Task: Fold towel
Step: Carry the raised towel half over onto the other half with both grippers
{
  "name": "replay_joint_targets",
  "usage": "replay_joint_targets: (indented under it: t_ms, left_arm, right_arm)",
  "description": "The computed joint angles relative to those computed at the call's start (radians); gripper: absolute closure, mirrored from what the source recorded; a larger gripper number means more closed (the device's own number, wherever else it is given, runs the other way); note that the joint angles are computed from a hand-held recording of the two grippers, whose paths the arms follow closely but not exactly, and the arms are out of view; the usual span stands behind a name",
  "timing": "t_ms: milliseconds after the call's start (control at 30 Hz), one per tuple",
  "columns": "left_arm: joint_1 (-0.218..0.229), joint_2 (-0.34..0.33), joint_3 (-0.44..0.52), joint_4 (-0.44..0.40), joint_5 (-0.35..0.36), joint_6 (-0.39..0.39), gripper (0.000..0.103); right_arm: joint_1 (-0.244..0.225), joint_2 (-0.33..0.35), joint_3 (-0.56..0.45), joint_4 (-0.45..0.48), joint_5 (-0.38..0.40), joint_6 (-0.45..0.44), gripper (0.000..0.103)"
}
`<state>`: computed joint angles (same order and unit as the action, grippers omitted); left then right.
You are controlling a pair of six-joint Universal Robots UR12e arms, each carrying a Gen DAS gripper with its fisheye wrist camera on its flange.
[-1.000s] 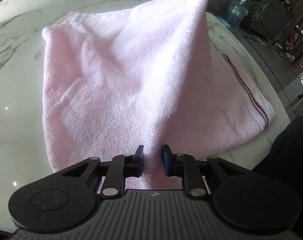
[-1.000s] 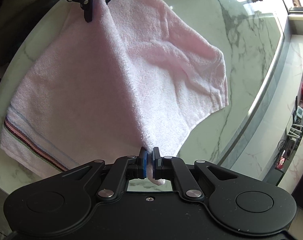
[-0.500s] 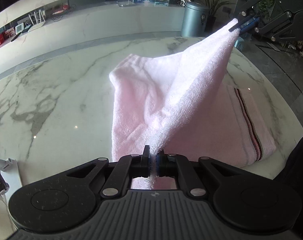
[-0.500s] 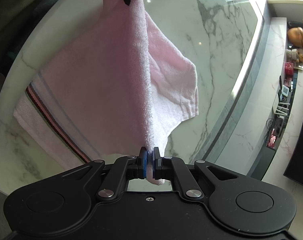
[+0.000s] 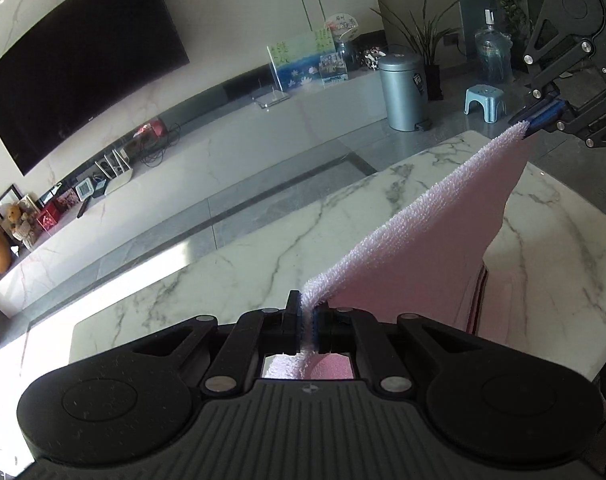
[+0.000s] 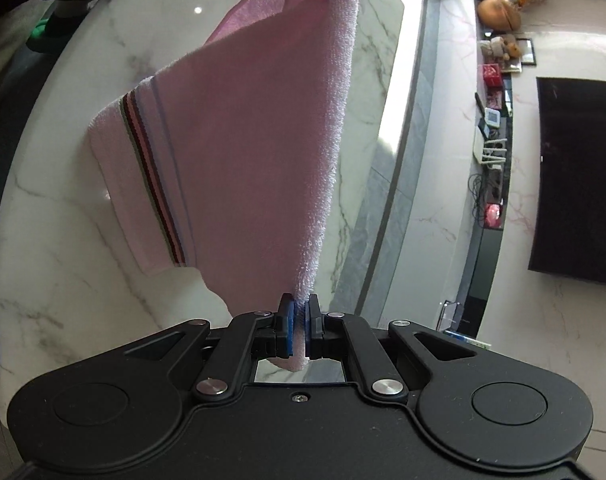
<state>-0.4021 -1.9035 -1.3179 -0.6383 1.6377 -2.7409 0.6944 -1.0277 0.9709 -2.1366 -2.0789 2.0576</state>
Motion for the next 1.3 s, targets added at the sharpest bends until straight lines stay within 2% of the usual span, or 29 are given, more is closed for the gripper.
replay_joint_targets:
  t_ms: [233, 400, 500, 733, 967, 1100, 1300]
  left_arm:
    - [-0.022, -0.057, 0.097, 0.04, 0.056, 0.103, 0.099]
    - [-0.03, -0.093, 0.141, 0.043, 0.065, 0.146, 0.099]
    - [-0.037, -0.135, 0.178, 0.061, 0.102, 0.168, 0.099]
    - [-0.035, -0.209, 0.271, 0.07, 0.117, 0.164, 0.099]
    - [-0.034, -0.273, 0.355, 0.125, 0.116, 0.176, 0.098]
    - [-0.029, -0.262, 0.332, 0.135, 0.08, 0.19, 0.099]
    - [-0.031, -0.202, 0.215, 0.107, 0.04, 0.27, 0.099]
  right_arm:
    - [-0.009, -0.005, -0.018, -0.062, -0.043, 0.291, 0.1]
    - [-0.019, 0.013, -0.034, -0.077, -0.081, 0.362, 0.1]
    - [-0.029, 0.03, -0.048, -0.088, -0.085, 0.384, 0.1]
    - [-0.064, 0.088, -0.104, -0.138, -0.098, 0.44, 0.1]
    - [-0.085, 0.129, -0.139, -0.246, -0.143, 0.449, 0.1]
    - [-0.092, 0.117, -0.121, -0.225, -0.132, 0.47, 0.1]
    - [-0.081, 0.05, 0.005, -0.178, -0.089, 0.473, 0.1]
